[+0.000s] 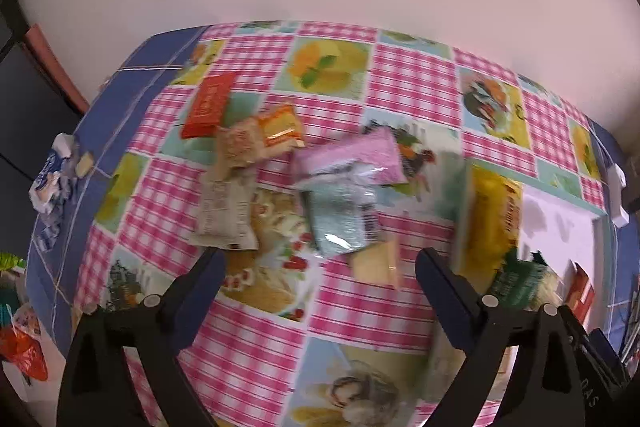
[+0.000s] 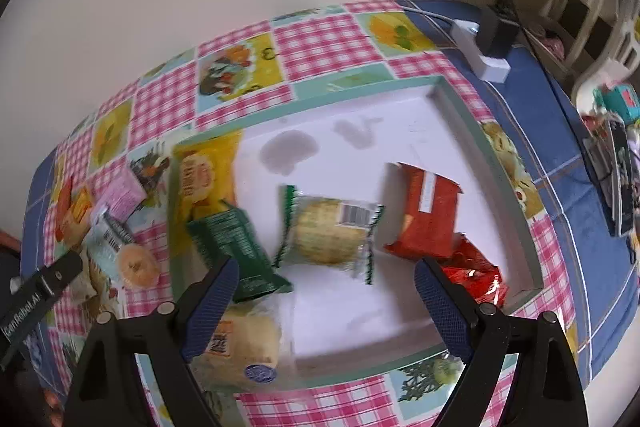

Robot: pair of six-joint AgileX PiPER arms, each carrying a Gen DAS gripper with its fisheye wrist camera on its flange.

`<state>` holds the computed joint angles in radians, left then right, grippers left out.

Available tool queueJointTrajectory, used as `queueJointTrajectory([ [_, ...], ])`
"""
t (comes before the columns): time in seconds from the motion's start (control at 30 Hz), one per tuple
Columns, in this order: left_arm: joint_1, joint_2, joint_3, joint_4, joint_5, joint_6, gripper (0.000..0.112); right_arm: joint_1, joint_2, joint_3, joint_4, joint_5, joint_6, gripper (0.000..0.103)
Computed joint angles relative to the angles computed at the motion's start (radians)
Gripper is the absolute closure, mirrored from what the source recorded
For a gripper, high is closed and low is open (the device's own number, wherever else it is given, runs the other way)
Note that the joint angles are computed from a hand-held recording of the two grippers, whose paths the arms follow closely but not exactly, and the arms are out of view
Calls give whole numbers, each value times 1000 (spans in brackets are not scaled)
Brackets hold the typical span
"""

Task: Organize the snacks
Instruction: 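Withdraw both tools from the tray back to the snack pile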

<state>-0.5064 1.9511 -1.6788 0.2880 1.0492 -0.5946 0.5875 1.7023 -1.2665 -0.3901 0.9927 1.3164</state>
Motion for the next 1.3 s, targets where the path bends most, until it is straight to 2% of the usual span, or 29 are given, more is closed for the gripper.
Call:
queueJointTrajectory([
  [0.13, 41, -22, 31, 0, -6, -4, 16, 35, 25, -43, -21, 21, -3, 9],
  [0.17, 53, -29, 41, 0, -10, -8, 14, 47, 32, -56, -28, 22, -4, 0],
  [0.4, 137, -90, 112, 13, -33, -21, 11, 102, 74, -136, -54, 30, -20, 0],
  [0.9, 293, -153, 198, -95, -140, 57, 11, 160, 164, -258, -91, 73, -42, 0],
  [1.1, 344, -157, 207, -155, -191, 128, 11, 157, 180, -276, -74, 27, -39, 0],
  [1.3, 411, -144, 184, -202, -186, 183, 11, 157, 216, -331, -62, -13, -50, 0],
])
